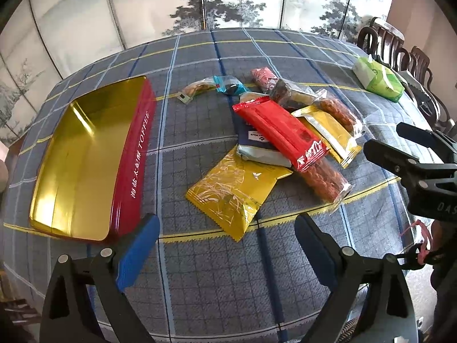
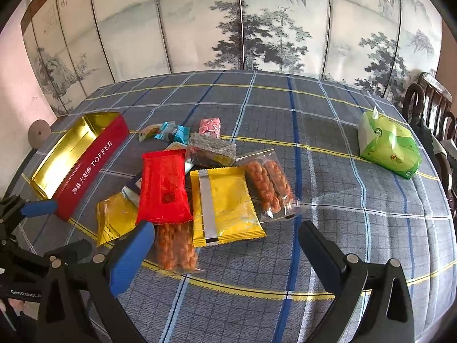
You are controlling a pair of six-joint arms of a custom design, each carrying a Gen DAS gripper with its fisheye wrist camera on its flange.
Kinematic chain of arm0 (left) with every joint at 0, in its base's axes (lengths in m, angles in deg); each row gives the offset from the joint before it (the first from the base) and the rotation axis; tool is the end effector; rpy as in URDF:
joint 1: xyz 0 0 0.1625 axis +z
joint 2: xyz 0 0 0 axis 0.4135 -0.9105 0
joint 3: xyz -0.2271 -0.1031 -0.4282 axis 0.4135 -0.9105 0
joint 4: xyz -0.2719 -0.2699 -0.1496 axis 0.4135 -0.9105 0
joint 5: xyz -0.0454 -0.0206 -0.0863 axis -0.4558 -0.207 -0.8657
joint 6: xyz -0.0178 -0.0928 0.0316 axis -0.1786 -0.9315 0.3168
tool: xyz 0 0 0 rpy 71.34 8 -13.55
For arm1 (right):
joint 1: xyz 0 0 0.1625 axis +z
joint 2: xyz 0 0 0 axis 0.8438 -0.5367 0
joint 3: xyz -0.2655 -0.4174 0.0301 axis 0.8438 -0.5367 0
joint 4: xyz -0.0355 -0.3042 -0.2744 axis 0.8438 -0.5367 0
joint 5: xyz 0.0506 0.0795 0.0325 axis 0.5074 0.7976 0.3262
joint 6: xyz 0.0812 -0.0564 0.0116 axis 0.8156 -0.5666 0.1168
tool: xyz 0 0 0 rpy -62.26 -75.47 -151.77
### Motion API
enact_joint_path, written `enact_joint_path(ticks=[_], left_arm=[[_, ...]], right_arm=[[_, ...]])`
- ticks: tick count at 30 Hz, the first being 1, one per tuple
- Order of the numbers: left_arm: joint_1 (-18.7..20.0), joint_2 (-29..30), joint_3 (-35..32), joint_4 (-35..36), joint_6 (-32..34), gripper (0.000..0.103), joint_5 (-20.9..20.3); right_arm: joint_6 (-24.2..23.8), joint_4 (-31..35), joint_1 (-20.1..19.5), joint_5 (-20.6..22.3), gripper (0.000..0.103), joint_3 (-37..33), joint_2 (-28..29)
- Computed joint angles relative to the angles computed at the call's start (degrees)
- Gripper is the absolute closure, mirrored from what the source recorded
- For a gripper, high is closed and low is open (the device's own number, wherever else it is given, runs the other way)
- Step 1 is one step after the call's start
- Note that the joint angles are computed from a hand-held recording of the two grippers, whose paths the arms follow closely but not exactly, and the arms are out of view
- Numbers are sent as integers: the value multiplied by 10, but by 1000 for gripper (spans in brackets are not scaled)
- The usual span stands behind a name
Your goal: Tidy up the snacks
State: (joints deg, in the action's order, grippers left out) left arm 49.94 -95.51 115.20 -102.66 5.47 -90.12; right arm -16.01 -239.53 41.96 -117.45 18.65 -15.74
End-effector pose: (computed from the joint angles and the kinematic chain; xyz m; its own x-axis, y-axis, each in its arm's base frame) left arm -0.0299 -0.8348 0.1578 -0.6691 0.2932 -0.6829 0.5248 0.8370 -0.1549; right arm 0.2175 -0.8339 0.0334 -0.7550 -0.1063 0.6470 -0.4505 0.8011 -0.3941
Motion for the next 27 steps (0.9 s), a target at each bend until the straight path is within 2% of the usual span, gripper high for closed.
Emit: enact_joint_path(ticks=[27], left_arm=[[4, 5, -9, 6, 0, 10, -1]], right_arm=[[-7, 17, 1, 5, 1, -8, 2]])
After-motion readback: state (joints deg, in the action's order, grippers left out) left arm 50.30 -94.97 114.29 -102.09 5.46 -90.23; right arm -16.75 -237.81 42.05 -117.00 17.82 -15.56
